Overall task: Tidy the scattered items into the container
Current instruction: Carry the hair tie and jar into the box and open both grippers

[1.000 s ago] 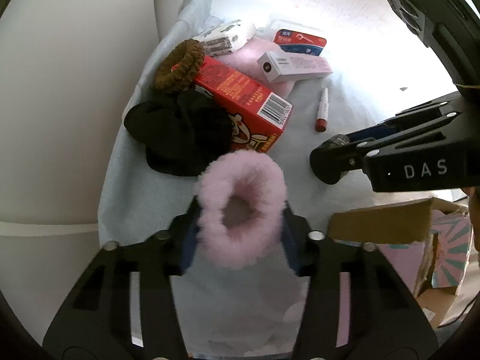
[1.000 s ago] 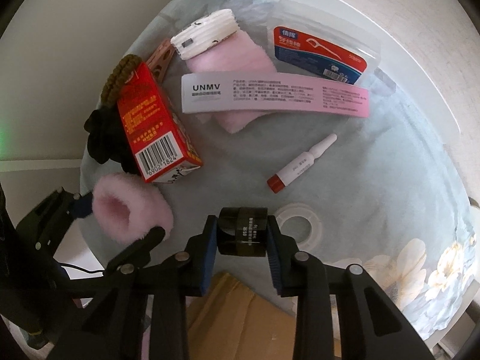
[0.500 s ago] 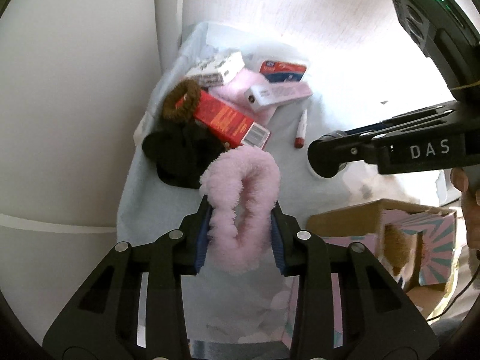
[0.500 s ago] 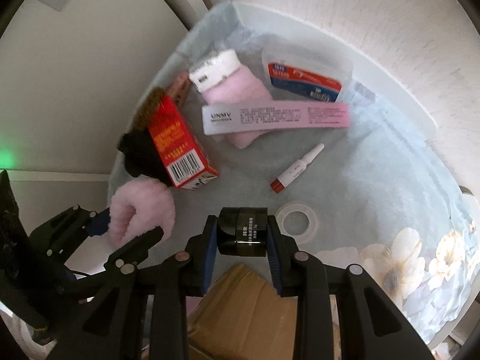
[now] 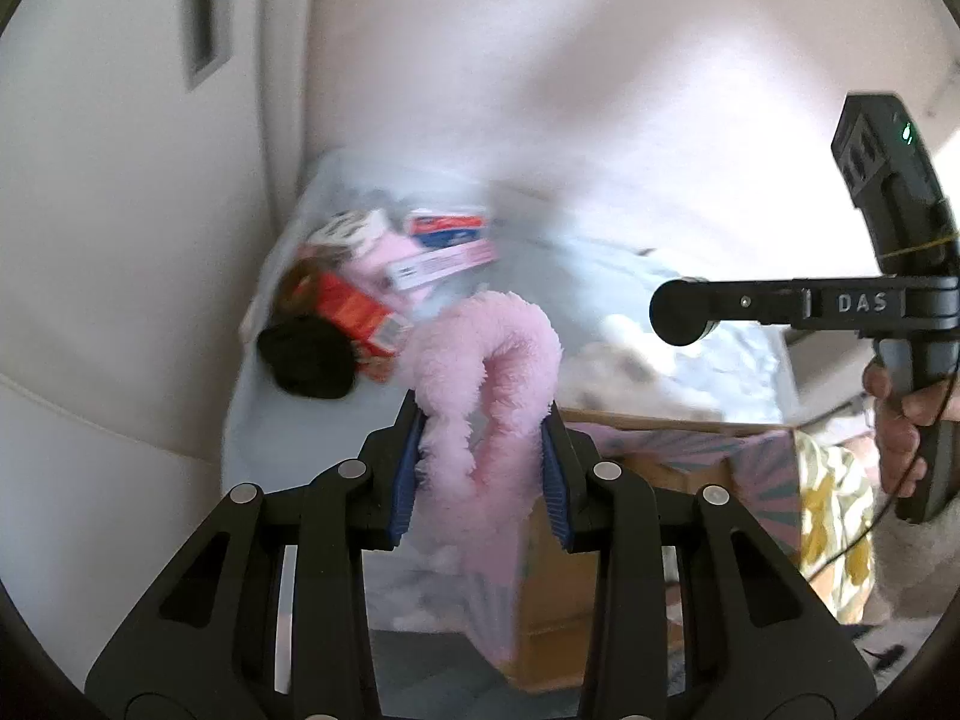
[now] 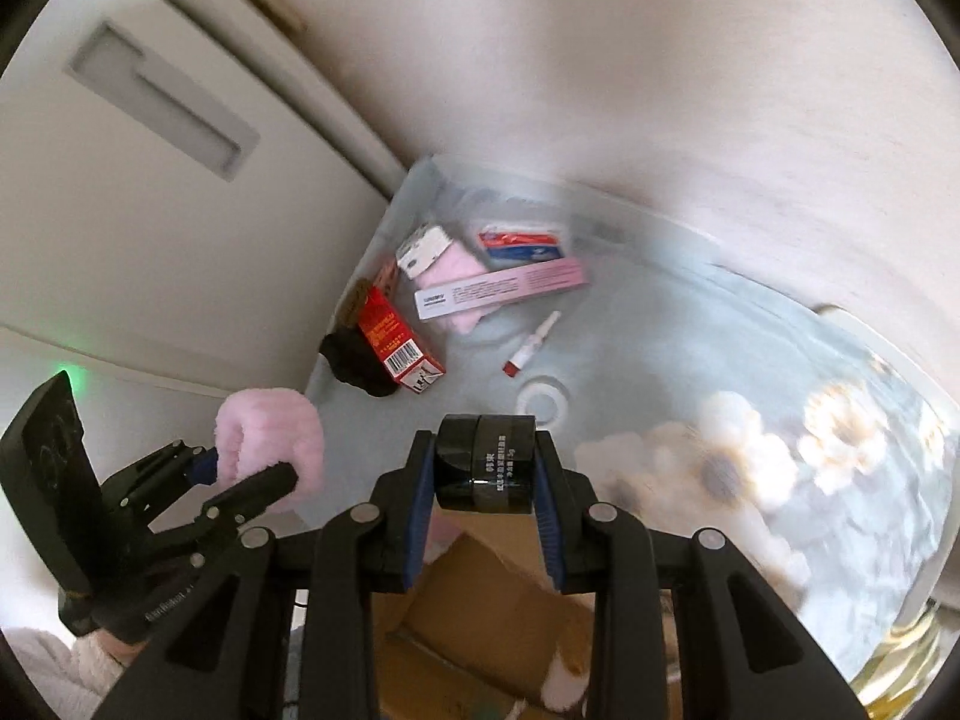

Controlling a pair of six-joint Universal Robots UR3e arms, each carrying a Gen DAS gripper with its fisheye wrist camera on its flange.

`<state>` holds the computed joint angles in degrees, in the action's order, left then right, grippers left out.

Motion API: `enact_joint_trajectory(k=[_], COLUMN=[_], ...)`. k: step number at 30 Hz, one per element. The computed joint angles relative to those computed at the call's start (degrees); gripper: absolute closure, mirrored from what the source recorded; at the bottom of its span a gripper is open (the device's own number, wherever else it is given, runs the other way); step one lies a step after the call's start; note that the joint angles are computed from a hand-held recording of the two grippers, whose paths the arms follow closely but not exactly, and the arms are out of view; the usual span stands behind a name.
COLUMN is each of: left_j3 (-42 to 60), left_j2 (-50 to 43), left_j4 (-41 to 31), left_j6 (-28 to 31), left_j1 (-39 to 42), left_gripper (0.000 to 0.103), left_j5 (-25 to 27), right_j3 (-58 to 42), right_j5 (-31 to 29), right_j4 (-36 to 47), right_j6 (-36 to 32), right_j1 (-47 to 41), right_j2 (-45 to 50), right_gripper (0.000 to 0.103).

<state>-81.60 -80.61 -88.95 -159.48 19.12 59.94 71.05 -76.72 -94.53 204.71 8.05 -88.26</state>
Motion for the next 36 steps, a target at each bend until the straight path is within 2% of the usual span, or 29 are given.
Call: enact_joint_trajectory(k=[3, 9, 23, 32, 36], left_j3=[3.5, 9.0, 10.1, 9.1, 7.2], left_j2=[-0.5, -3.6, -10.0, -12.6, -14.0], left_j4=[-2.9, -5.3, -1.0, 0.3, 1.2], left_j6=[0.6, 0.7, 0.5, -2.4, -4.2], left_j1=[-2.3, -10.2, -25.4, -30.8, -32.9], left_gripper=[0.071, 0.071, 0.071, 0.071, 0.071], left_j5=[-1.0, 1.0, 7.3, 13.4, 17.6], right_j3=[-2.0, 8.0, 25.0, 31.5, 33.7], right_j5=[-1.5, -4.8, -2.8, -6.5, -10.7], right_j4=[2.8, 5.1, 17.6, 18.4, 15.5], right_j6=[2.1, 6.1, 12.9, 18.7, 23.7], right_j1=[-0.4, -2.0, -9.2, -3.8, 3.9], right_j2=[-2.4, -16.1, -43.1, -47.7, -43.7], right_gripper=[0.074, 0.074, 0.074, 0.074, 0.074])
